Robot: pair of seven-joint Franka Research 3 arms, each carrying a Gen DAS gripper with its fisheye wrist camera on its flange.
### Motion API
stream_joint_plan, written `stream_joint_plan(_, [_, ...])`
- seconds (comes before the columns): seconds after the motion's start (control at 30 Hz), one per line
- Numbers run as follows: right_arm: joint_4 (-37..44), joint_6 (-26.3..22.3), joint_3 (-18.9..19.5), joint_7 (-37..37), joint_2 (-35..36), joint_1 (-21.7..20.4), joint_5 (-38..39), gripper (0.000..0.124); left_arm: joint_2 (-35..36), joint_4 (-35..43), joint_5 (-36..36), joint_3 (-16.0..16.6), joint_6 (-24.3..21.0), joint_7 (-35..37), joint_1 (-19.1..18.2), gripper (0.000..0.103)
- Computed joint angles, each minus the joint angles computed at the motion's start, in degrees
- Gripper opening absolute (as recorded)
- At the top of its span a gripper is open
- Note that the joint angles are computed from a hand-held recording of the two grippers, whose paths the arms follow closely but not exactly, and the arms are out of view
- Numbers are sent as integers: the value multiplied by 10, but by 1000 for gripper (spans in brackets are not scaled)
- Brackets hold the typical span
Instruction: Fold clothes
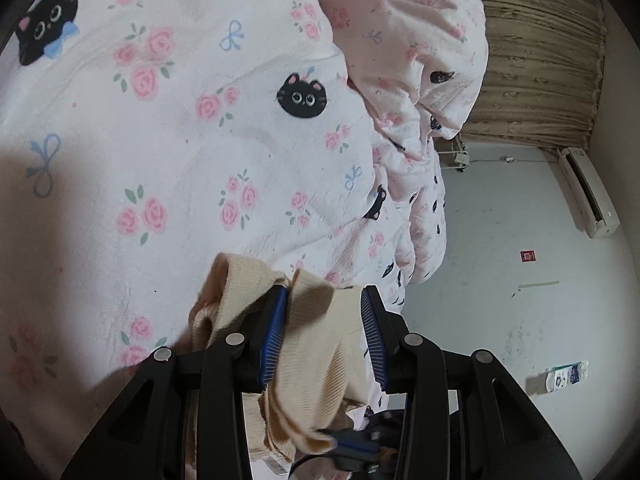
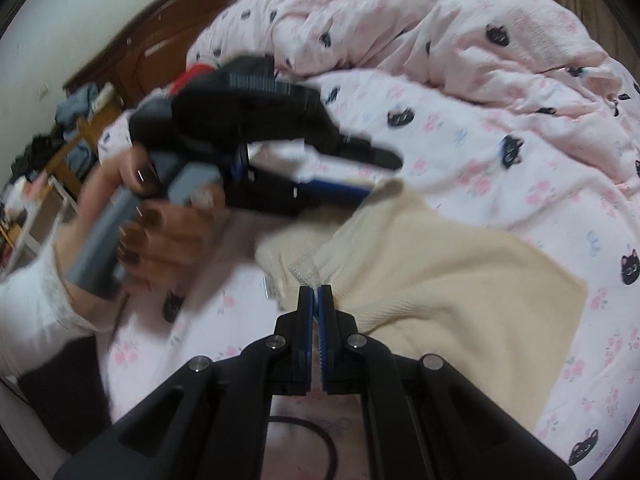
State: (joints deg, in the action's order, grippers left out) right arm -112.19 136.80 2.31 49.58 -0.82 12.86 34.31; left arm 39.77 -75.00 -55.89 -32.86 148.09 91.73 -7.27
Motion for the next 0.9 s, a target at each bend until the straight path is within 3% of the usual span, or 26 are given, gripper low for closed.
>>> stream_joint_plan(0.23, [-16, 14, 6, 16, 0, 8, -50, 4, -14, -11, -11, 1, 14, 15, 5, 34])
stream_joint_plan(0.4, [-27, 20, 4, 22, -15, 8, -68, 10, 2, 39, 31, 1, -37, 29, -19, 34])
stream_joint_plan(0.47, [-38, 24, 0, 12, -31, 7, -51, 33, 11, 62, 55, 8, -58, 19, -36, 34])
stream_joint_plan(0.53, [-59, 43, -2, 17, -52, 4, -51, 44, 15, 71, 81, 21, -72, -1, -50, 34])
stream_joint_plan(0.63, [-96, 85, 1, 54, -83, -6, -118, 43, 13, 65, 123, 45, -72, -50, -65, 34])
stream_joint_plan(0.7, [-120, 115, 10, 93, -100, -22, -200, 42, 6, 37, 118, 37, -63, -54, -51, 34])
stream_joint_plan(0.9, [-110, 101, 5, 120, -86, -33, -272, 21, -7, 5, 101, 20, -49, -40, -32, 34])
